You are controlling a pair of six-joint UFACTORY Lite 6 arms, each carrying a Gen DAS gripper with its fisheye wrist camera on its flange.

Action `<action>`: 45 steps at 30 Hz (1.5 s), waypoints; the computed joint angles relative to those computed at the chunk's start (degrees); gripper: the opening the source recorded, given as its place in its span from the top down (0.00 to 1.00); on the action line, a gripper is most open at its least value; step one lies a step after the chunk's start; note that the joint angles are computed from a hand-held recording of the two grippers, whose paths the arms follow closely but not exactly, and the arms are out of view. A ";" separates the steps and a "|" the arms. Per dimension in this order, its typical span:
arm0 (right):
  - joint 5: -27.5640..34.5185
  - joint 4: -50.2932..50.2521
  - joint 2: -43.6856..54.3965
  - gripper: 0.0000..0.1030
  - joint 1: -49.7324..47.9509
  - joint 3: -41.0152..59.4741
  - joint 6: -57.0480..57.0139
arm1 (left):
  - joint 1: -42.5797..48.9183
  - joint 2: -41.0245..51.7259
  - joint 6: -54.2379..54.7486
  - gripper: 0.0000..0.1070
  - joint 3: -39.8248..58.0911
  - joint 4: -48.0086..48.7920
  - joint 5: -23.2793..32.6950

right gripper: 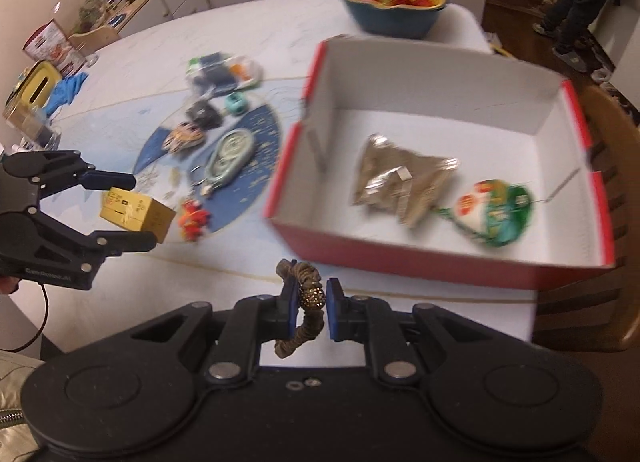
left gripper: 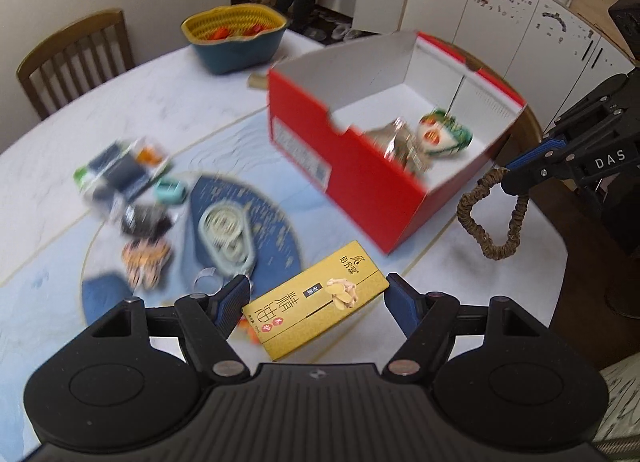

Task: Organize objects
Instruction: 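Carry the yellow box and braided ring over into the red shoebox, then open left tool to drop the yellow box while right tool releases the ring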

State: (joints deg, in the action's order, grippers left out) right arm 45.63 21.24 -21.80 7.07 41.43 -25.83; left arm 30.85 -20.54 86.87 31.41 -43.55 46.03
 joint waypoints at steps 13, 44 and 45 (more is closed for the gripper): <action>6.43 7.09 12.53 0.88 -19.09 17.99 -21.17 | -29.61 8.72 -26.42 0.31 14.42 5.07 -13.85; -4.73 10.26 41.92 0.88 -17.70 26.76 -31.87 | -51.89 55.05 -76.25 0.31 52.50 40.08 -23.85; -5.12 10.24 42.32 0.88 -17.74 26.78 -32.14 | -52.03 56.73 -77.20 0.31 54.13 40.91 -23.46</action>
State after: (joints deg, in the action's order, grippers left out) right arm 40.51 31.48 20.53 -10.67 68.21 -57.97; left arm -21.18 36.19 9.66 85.53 -2.64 22.58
